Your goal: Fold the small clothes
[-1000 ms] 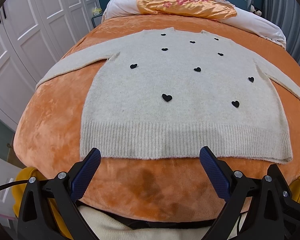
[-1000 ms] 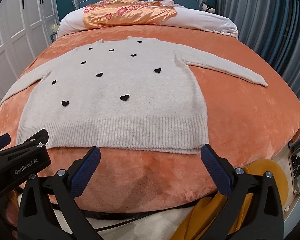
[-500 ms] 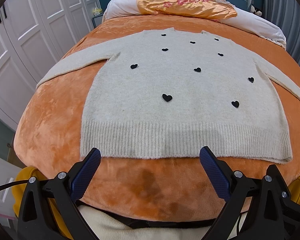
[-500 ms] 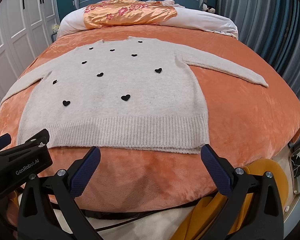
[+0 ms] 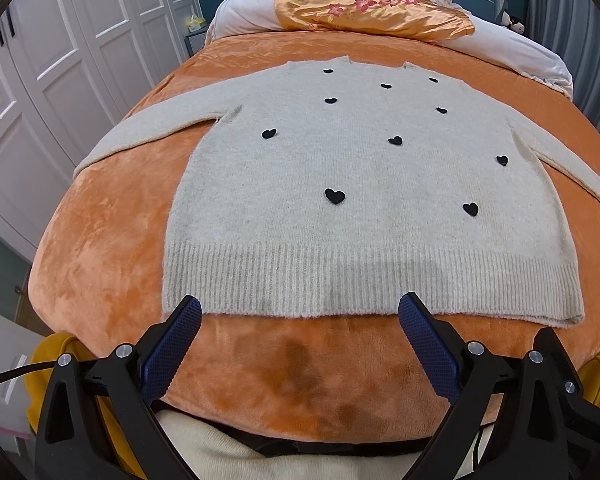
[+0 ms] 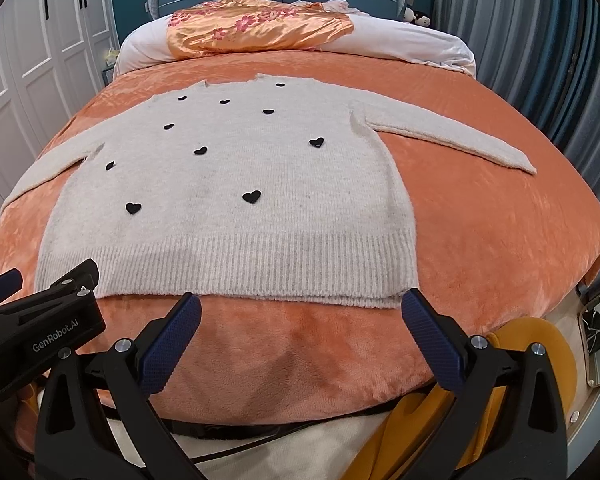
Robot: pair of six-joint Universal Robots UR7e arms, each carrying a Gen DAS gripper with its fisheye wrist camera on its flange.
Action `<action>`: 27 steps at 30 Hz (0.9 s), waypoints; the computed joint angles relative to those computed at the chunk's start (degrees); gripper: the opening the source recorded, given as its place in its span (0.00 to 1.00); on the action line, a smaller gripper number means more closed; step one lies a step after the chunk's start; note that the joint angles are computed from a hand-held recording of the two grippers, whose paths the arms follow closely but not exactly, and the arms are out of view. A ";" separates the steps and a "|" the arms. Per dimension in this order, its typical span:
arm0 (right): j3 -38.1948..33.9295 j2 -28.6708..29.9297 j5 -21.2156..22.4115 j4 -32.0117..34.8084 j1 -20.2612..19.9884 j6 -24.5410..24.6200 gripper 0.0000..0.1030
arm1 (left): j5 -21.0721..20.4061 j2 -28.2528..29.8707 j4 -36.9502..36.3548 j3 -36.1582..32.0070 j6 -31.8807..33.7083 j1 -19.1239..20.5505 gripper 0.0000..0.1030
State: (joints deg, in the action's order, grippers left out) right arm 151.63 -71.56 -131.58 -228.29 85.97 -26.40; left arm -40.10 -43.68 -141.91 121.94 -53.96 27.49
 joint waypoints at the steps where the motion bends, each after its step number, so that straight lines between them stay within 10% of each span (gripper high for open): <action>1: 0.00 0.05 0.00 -0.01 0.01 0.05 0.95 | 0.00 0.01 0.07 -0.04 0.00 0.00 0.94; 27: 0.01 -0.46 0.17 0.61 -0.12 0.40 0.95 | 0.04 0.02 0.32 -0.04 -0.23 -0.11 0.93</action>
